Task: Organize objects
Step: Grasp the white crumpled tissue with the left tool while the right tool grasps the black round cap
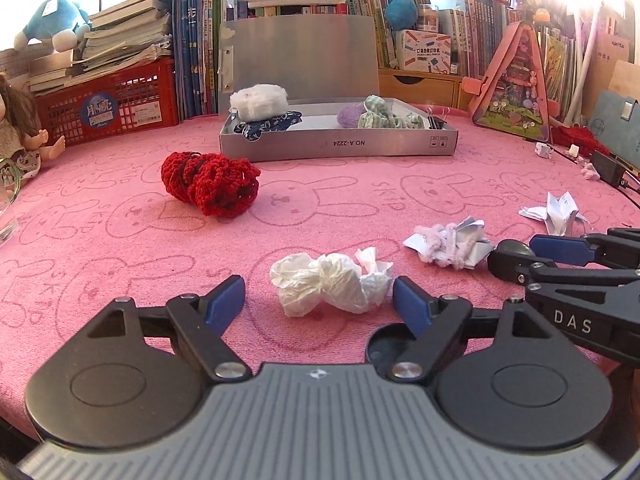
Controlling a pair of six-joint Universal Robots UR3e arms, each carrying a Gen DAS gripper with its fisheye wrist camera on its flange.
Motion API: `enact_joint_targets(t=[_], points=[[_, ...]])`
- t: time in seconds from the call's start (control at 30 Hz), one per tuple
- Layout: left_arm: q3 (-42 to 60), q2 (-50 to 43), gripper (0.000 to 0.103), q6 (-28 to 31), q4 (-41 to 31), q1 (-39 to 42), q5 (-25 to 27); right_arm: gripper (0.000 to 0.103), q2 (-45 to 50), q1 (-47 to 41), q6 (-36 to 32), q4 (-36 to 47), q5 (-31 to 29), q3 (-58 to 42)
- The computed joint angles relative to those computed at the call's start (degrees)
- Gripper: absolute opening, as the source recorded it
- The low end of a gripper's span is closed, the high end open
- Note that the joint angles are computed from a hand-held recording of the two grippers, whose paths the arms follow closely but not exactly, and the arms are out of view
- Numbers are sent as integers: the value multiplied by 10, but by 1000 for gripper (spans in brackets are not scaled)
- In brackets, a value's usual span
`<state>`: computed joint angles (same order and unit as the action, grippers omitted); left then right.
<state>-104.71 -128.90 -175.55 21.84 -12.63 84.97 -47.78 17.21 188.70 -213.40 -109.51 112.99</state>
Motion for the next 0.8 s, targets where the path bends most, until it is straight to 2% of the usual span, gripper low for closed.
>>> enact_joint_targets(t=[0.1, 0.13, 0.17, 0.23, 0.4, 0.47, 0.6, 0.67, 0.7, 0.8], points=[[-5, 8, 78, -7, -5, 5, -7, 43, -3, 2, -9, -4, -1, 3], [-8, 11, 67, -9, -3, 7, -10, 42, -5, 2, -13, -4, -4, 4], [-8, 14, 63, -13, -6, 8, -9, 41, -8, 1, -15, -2, -4, 5], [-6, 18, 61, -18, -18, 13, -15, 37, -17, -2, -14, 6, -9, 7], [-5, 23, 60, -23, -19, 16, -12, 37, -30, -17, 1, 9, 9, 20], [-6, 24, 60, -24, -16, 15, -9, 43, -29, -20, 9, 9, 15, 22], [-9, 25, 60, -23, -12, 15, -7, 46, -22, -22, 19, 5, 19, 23], [-8, 25, 60, -25, -13, 15, -7, 44, -21, -20, 19, 8, 16, 20], [-8, 25, 60, -25, -11, 15, -6, 38, -21, -20, 19, 9, 15, 18], [-3, 29, 60, -24, -18, 19, -13, 37, -26, -21, 16, 6, 18, 18]])
